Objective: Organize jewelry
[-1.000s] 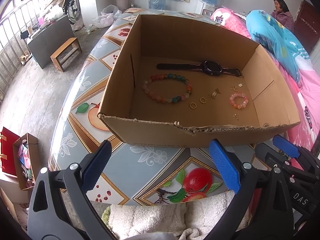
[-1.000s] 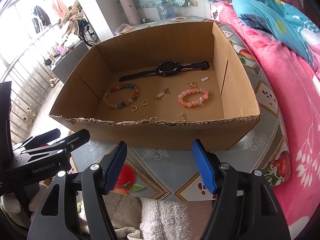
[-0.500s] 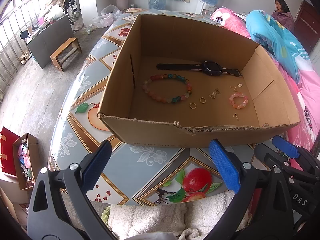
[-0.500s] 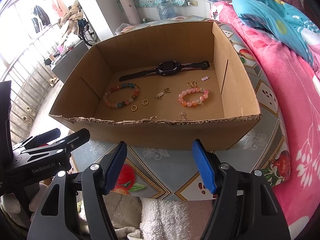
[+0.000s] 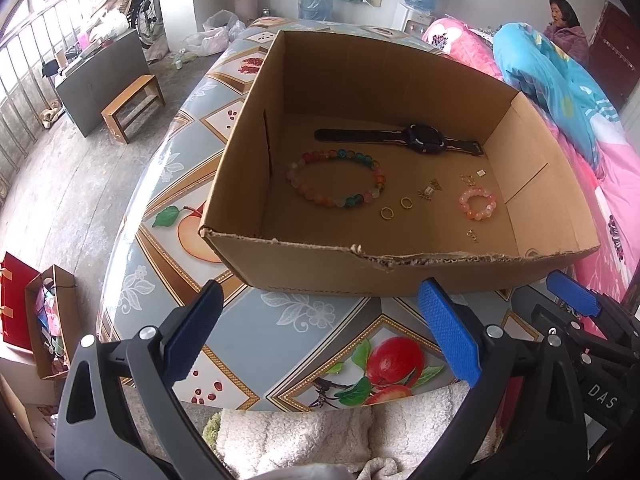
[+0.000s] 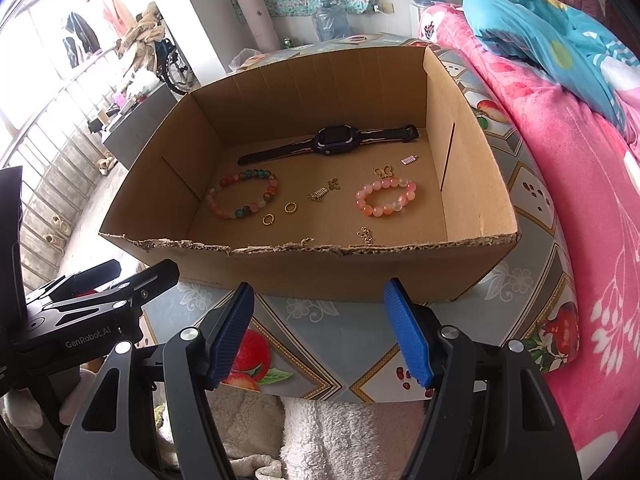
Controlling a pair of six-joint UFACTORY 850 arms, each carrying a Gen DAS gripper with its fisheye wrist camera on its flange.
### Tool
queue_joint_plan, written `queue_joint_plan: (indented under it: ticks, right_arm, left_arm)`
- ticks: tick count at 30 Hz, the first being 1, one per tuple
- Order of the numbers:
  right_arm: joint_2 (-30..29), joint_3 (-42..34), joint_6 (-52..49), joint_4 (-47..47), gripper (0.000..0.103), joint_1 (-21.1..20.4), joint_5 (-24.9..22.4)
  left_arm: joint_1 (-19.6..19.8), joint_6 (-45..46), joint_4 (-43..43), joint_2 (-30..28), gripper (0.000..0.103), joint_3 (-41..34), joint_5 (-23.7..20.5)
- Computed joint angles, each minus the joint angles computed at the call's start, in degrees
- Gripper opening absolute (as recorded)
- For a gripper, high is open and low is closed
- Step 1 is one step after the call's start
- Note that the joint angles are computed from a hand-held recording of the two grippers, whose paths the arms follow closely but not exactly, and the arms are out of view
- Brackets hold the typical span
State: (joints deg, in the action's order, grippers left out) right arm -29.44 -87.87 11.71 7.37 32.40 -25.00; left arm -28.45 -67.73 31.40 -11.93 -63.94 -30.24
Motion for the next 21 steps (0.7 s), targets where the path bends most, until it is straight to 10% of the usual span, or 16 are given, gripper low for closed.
queue_joint_plan:
  ticks: [21]
  right_arm:
    - [0.12, -0.32, 1.18, -0.94, 0.066, 0.09, -0.40]
  left_arm:
    - [0.08, -0.26, 0.99, 0.43, 0.094, 0.35, 0.67]
